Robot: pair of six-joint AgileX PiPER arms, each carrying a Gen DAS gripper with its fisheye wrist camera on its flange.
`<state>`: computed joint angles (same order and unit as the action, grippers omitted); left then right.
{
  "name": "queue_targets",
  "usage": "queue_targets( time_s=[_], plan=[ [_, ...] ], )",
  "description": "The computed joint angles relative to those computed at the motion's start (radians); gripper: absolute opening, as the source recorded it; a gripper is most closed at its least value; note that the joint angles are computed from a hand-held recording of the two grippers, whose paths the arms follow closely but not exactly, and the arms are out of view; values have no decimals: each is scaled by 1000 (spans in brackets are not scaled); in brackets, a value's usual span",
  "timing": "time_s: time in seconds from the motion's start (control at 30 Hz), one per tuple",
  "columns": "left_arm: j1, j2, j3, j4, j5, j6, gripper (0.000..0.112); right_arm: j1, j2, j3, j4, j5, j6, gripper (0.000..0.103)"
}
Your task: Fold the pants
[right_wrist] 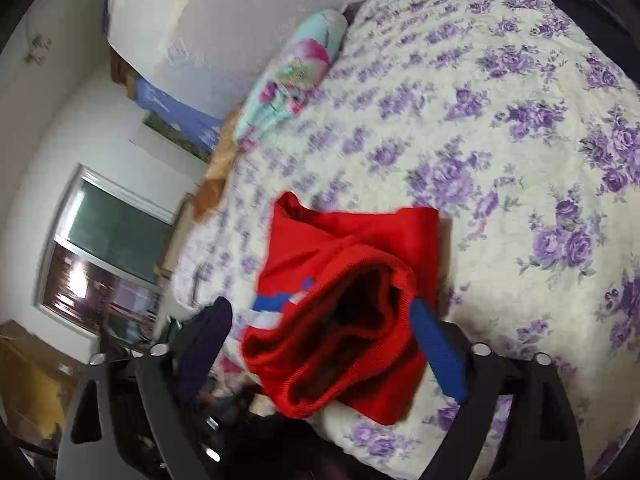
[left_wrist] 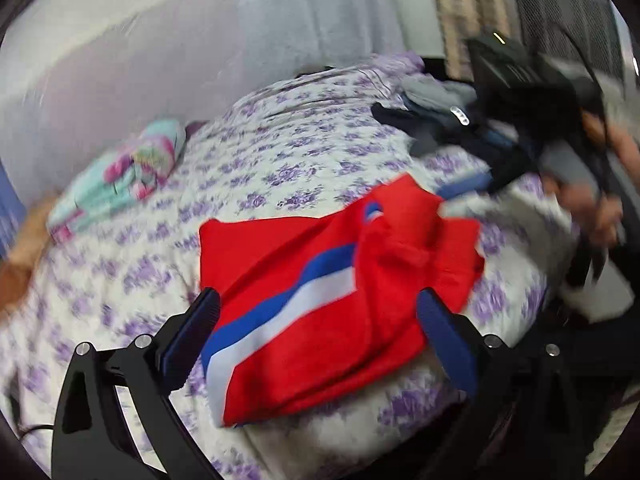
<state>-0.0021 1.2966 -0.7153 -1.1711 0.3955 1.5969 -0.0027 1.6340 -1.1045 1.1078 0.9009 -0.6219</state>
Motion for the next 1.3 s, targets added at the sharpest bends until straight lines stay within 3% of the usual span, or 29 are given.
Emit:
queue_targets(
  time_s=[0.07,0.13,0.17,0.3,0.43,0.5,0.53,0.57,0.6,0.67,0.83,0.93,1.03,1.07,1.1,1.17,1.2,1.23,1.27,1.3],
  plan=[
    [-9,49,-23,8,13,-36,96,67,22,-25,-94,-36,72,94],
    [-40,100,-47,55,17,-105,96,122,18,-22,-138,-99,84,61],
    [-56,106,-47,82,17,-144,96,147,22,-34,-165,-97,77,31],
    [-67,130,-61,15,39,-118,95,208,-62,-2,-220,-201,24,21],
    [-55,115,-104,-72,92,-94,95,258,-146,-30,-315,-267,16,20],
    [-76,158,-159,24,97,-202,95,242,-106,-88,-414,-228,130,22],
    [-90,206,-201,116,116,-300,95,218,-44,-131,-455,-165,192,24],
    [-96,253,-231,179,136,-366,95,205,5,-156,-478,-128,235,31],
    [-101,280,-239,205,132,-392,95,173,51,-142,-462,-118,243,37],
    [-89,249,-210,178,129,-342,95,128,35,-87,-357,-122,167,38],
    [60,69,-164,104,247,-241,98,139,-252,52,-271,-301,68,40],
    [49,102,-195,226,213,-363,98,187,-248,3,-226,-255,2,38],
    [18,244,-253,386,194,-554,98,261,-71,-84,-466,-245,228,28],
    [18,288,-259,394,190,-567,99,256,-26,-98,-500,-224,262,10],
    [22,305,-255,373,188,-540,99,243,22,-77,-495,-232,257,0],
    [28,297,-217,294,154,-439,99,197,23,-26,-364,-252,130,0],
    [39,291,-223,298,177,-443,99,150,10,-5,-264,-213,55,0],
    [56,281,-226,291,205,-439,99,123,-20,26,-204,-200,7,3],
    [91,269,-235,267,260,-421,98,96,-74,64,-146,-196,-53,14],
    [130,258,-244,237,318,-396,98,93,-120,97,-128,-213,-75,51]
  ],
)
